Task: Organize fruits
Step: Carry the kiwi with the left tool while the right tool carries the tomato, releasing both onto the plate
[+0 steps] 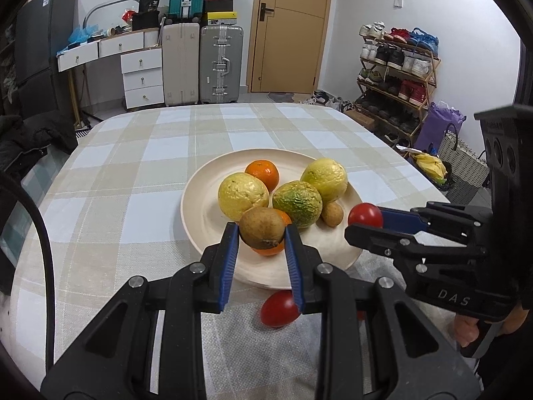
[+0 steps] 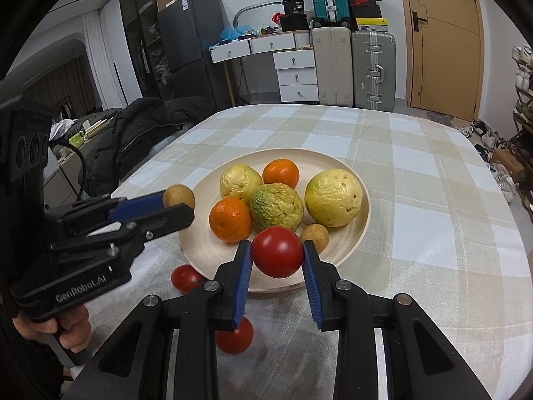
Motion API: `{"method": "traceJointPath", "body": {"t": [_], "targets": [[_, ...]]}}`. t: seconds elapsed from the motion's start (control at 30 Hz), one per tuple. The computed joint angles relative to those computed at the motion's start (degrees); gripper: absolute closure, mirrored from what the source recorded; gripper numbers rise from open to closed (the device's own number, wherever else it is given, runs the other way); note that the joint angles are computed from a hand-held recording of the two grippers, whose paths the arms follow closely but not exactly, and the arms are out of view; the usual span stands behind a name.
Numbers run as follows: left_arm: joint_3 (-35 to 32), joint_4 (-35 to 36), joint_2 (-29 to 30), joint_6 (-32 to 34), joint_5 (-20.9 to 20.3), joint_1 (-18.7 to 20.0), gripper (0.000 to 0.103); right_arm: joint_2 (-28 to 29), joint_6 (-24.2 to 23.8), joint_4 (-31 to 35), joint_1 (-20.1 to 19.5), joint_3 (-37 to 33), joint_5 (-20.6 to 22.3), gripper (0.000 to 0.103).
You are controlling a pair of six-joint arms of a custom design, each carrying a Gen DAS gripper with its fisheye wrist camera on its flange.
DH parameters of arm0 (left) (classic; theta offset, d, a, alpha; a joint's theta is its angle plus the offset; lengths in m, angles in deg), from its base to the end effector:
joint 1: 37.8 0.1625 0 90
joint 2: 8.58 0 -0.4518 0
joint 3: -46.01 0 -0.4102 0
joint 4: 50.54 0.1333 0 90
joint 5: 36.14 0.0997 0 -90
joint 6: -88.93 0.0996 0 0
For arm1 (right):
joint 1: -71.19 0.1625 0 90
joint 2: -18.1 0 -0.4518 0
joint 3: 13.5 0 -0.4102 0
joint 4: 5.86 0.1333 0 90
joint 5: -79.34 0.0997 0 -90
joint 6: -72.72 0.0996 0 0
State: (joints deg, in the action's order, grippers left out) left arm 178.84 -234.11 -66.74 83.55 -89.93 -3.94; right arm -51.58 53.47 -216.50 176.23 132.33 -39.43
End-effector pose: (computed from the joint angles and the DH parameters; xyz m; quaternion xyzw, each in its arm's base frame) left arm -0.2809 -0.4198 0.1070 0.3558 0.8690 -0.2909 0.1836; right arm 0.1830 -0.3520 0.1955 0.1744 -0.8844 0.3580 0.2433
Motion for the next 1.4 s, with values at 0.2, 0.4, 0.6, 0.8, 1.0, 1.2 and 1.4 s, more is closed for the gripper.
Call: {"method": "traceJointPath", "body": {"t": [0.2, 0.4, 0.6, 0.8, 1.0, 1.2, 1.4], "targets": [[-1.0, 0.7, 2.3, 0.9, -1.1, 0.4, 0.078, 0.5, 0.2, 1.2, -0.8, -0.6, -0.1, 0.072], [-2.0, 1.2, 3.6, 1.3, -1.5, 0.7, 0.078, 0.3, 1.0, 1.7, -2.0, -0.7, 0.8, 0.072], [-3.0, 2.4, 4.3, 1.6, -2.7, 1.1, 0.078, 0.0, 1.0, 2.0, -2.5, -0.7, 1.2, 0.072], [-3.8, 4.3, 4.9, 2.0, -2.7, 0.9, 0.078, -0.3, 1.2, 2.4, -3.1, -0.8, 1.7, 0.072], [-3.7, 4.4, 4.9, 1.9, -2.9, 0.9, 0.078, -0.1, 1.1, 2.4, -2.8, -0.9, 1.3, 0.072], [-3.2, 2.8, 4.7, 1.9, -2.1, 0.8, 0.077, -0.7, 0.7, 2.8, -2.8, -0.6, 1.8, 0.066], [-1.7, 0.4, 4.0, 2.1, -0.8, 0.3, 0.056, -1.2, -0.4, 1.1, -2.1, 0.2, 1.7, 0.056]]}}
